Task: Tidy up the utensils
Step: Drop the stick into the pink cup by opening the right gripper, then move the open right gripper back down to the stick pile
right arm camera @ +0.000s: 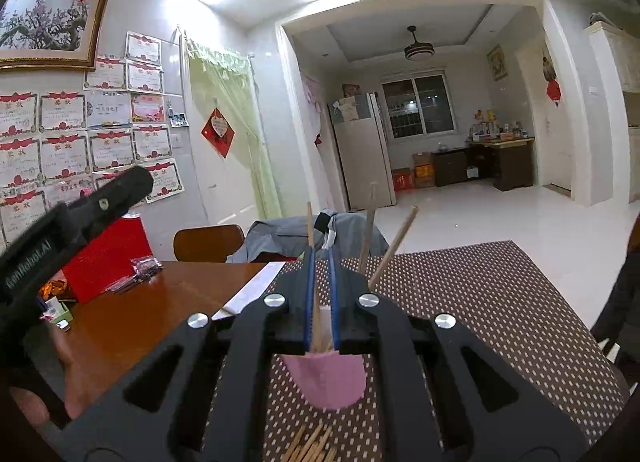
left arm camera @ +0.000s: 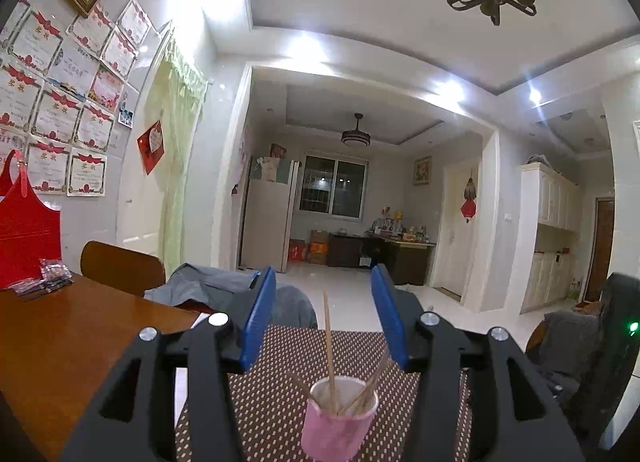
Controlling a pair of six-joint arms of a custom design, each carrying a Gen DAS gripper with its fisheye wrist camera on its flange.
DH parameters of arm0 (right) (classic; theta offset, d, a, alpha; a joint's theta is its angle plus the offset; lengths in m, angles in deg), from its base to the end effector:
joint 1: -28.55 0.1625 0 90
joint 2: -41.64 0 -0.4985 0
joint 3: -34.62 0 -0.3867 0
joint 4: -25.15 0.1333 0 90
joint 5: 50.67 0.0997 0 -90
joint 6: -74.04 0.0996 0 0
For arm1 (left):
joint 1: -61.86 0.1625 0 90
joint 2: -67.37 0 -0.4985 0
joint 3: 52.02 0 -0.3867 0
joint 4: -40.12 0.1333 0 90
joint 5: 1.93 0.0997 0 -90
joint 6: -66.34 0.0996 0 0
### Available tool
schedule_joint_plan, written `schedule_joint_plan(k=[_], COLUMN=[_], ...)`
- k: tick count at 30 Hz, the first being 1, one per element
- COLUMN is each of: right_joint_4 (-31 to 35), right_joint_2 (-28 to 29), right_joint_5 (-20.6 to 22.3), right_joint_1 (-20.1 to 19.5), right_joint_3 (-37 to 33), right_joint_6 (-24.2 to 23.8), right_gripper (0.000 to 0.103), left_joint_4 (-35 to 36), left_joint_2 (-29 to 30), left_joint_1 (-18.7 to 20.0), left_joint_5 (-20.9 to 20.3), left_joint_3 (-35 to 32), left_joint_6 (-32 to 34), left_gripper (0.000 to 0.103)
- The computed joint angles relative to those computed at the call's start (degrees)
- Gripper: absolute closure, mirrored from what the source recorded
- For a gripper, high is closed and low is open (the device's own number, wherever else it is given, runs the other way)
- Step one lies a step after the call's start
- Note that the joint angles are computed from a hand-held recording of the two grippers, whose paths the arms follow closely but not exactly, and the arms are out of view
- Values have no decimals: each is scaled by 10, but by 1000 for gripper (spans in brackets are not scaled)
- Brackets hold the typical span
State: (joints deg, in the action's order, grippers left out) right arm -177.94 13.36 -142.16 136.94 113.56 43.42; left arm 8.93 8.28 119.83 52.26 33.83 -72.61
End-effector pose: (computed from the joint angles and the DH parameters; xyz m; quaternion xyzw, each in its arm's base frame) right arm 0.3823 -0.7355 0.1419 0.3486 -0.7809 0.5141 0.0663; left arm -0.2033 -0.6862 0.3229 0.2035 0.6536 -0.6798 0.2631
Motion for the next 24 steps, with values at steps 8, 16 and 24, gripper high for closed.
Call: schedule_joint_plan(k=[8, 16, 24], right_joint_4=[-17, 16, 84], right_joint_2=[-44, -67, -71], right_joint_5=[-43, -106, -168], right_joint_1=[15, 15, 1], right_joint_3=[92, 143, 156], right_joint_6=[4, 23, 57], right_gripper=[95, 80, 60], left_joint_4=[26, 258, 628], left_joint_2=[-34, -3, 108], left_joint_1=[-25, -29, 14], left_joint_5=[-59, -132, -113], left_joint_3=[58, -3, -154], left_joint_6=[-16, -149, -383], left_gripper=[51, 44, 44])
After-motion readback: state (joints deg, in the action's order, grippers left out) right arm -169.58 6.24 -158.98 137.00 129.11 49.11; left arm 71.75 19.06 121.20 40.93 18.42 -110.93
